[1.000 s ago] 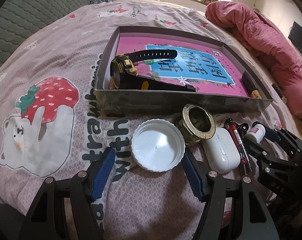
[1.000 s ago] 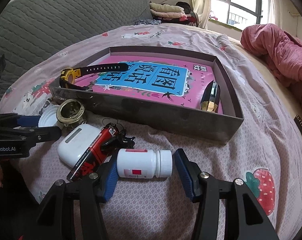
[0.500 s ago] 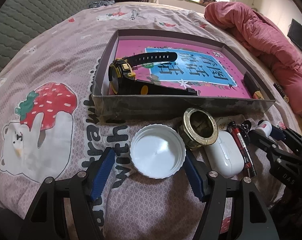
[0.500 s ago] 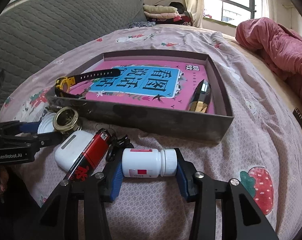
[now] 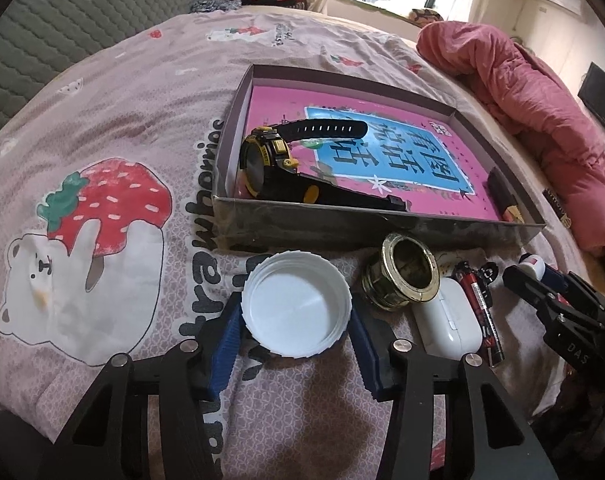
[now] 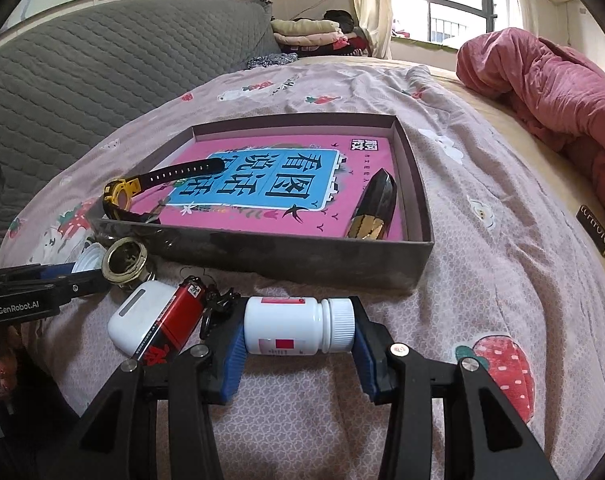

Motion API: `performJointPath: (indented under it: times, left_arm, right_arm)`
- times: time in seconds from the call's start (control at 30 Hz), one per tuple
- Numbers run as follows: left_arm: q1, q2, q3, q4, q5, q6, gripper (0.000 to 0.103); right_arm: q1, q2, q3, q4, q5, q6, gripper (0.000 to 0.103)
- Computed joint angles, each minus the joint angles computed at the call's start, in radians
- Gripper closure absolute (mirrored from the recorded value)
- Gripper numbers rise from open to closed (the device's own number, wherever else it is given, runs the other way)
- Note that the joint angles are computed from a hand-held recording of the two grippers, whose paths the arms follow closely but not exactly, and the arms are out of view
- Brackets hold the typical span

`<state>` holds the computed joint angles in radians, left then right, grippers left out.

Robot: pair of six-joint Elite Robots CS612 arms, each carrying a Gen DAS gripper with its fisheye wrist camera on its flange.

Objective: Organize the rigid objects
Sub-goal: 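Close left tool on the bottle cap while right tool closes on the pill bottle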

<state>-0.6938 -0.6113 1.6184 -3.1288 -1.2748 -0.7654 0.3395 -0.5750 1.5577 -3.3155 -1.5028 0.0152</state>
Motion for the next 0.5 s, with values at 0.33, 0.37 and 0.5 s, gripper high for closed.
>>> performJointPath:
  times: [0.33, 0.37, 0.5]
  left_arm:
    - [-0.006, -0.021, 0.034, -0.037, 0.024, -0.012, 0.051]
    - [-0.006, -0.024, 0.039, -0.042, 0.027, -0.011, 0.051]
    - [-0.011, -0.030, 0.045, -0.054, 0.054, -0.005, 0.051]
  right_arm:
    - [0.003, -0.004, 0.007, -0.020, 0.004, -0.017, 0.057]
    - [0.003, -0.004, 0.007, -0.021, 0.006, -0.019, 0.057]
    - [0.006, -0.006, 0.011, -0.034, 0.003, -0.029, 0.057]
